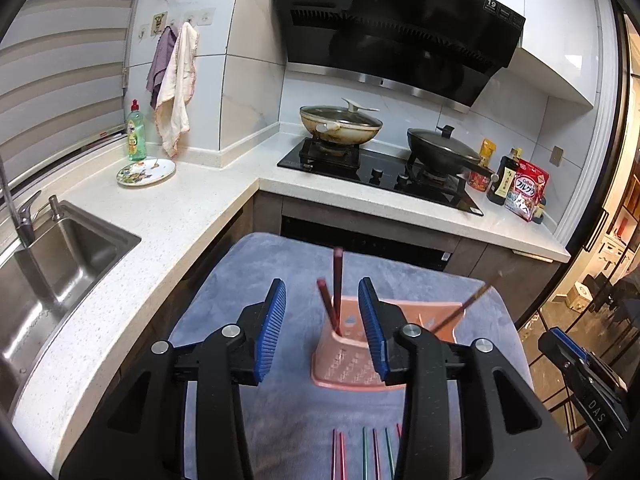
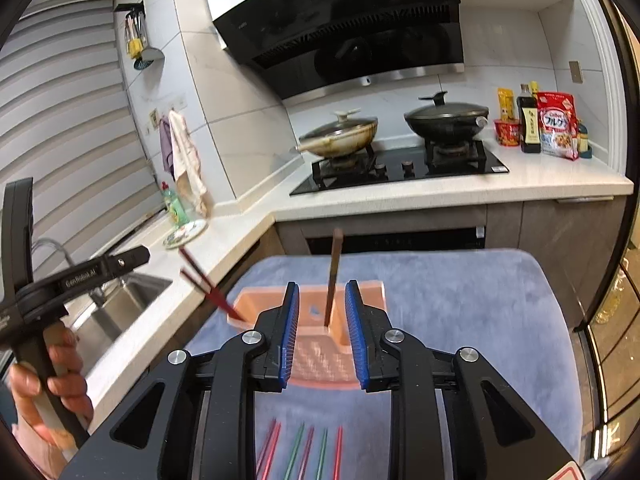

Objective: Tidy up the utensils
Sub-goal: 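Move both open tools back toward the row of chopsticks on the mat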

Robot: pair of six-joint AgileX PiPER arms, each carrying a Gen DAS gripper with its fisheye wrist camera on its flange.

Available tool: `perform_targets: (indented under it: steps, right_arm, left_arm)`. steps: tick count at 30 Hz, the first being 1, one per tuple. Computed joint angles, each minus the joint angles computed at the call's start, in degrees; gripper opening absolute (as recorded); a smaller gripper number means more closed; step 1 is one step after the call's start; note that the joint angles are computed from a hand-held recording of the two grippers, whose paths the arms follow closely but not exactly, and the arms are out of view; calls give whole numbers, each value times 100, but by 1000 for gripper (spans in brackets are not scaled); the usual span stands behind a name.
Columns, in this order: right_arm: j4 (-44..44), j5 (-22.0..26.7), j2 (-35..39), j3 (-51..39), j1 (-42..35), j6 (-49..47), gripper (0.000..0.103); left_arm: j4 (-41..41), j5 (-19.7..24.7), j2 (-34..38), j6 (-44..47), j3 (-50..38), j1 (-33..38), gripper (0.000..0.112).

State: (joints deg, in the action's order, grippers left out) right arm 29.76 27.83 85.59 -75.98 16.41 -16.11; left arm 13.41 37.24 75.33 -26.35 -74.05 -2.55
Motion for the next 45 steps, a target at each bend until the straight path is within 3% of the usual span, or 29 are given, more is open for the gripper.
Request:
perform_targets:
  steps: [9, 17, 23, 33, 36, 45]
  right_arm:
    - [-174, 25, -1198, 1840, 75, -101, 24]
    - [-1211, -250, -1913, 3368, 588, 898, 24]
    - [-1307, -488, -2078, 4228, 897, 1233, 24]
    - [-1986, -933, -2002, 4871, 1520, 2227, 24]
    - [-2349, -999, -1971, 4933, 1665, 2616, 24]
    - [-2355, -1121, -1854, 5036, 1695, 2651, 24]
  left_arm:
    - [654, 168, -1148, -797, 1662, -453, 37]
    - [1107, 468, -1910, -1566, 2999, -1120, 37]
    - [1361, 717, -2201, -2130, 3658, -1682, 37]
    - [1591, 918, -2387, -2892, 4369, -2373, 38]
    - [1807, 1021, -2371, -3328, 4510, -2749, 47]
    - [1962, 1057, -2217, -3932, 4810, -3408, 47]
